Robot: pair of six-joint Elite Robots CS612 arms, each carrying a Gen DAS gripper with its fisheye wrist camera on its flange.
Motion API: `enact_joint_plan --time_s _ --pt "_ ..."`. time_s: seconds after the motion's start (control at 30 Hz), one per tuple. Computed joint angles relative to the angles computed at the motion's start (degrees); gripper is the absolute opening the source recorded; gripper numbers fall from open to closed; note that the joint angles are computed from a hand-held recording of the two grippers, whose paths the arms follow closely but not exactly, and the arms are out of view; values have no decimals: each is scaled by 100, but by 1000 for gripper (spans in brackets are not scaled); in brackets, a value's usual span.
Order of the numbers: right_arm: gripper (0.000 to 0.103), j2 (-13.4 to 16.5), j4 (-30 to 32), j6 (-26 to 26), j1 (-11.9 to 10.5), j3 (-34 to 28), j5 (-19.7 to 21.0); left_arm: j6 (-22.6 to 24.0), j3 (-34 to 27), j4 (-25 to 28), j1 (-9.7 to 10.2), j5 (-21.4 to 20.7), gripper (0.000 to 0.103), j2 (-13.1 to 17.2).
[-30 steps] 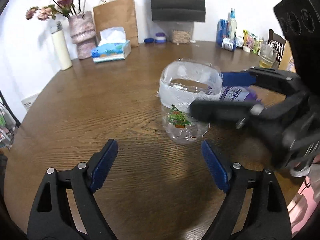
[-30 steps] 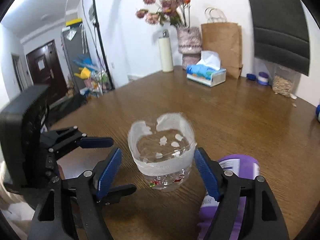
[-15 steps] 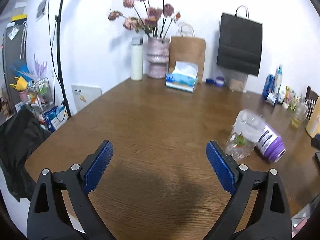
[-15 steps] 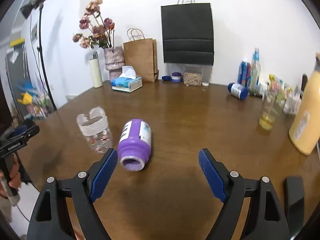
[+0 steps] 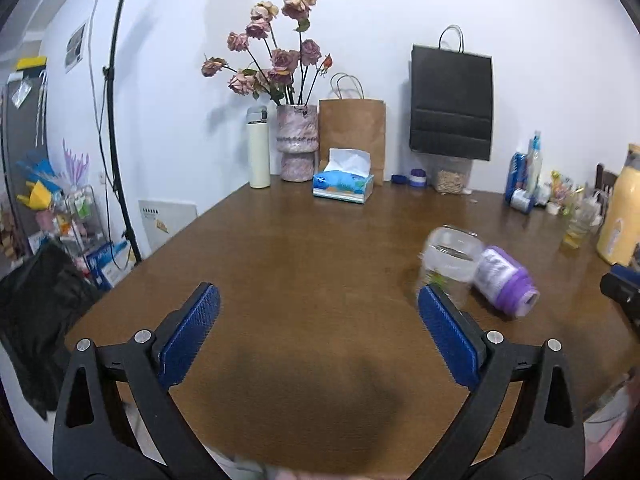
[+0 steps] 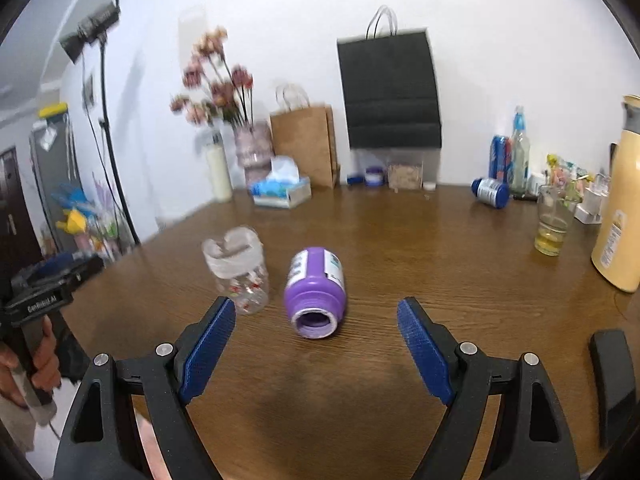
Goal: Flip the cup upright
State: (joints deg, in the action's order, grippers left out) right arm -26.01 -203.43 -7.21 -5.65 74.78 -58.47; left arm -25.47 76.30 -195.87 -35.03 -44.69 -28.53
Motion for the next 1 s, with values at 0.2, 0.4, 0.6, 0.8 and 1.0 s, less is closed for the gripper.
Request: enact_joint_plan --time_s 0.2,0.4,0.6,0.8,1.0 --pt "87 -153 -1637 28 -115 1154 -15 1220 646 -1972 -528 700 103 131" --pt "87 -129 -2763 -435 -211 1938 528 2262 769 -3242 -962 1562 103 326" --pt "87 -162 -2664 -714 -165 1974 621 2008 803 -3076 -883 1246 103 285" --pt "87 -152 -2557 -564 -179 1970 549 1933 824 -3067 -901 1279 103 292" --pt "87 -178 -2575 -664 -167 2027 526 1912 864 -3102 -904 1255 103 279"
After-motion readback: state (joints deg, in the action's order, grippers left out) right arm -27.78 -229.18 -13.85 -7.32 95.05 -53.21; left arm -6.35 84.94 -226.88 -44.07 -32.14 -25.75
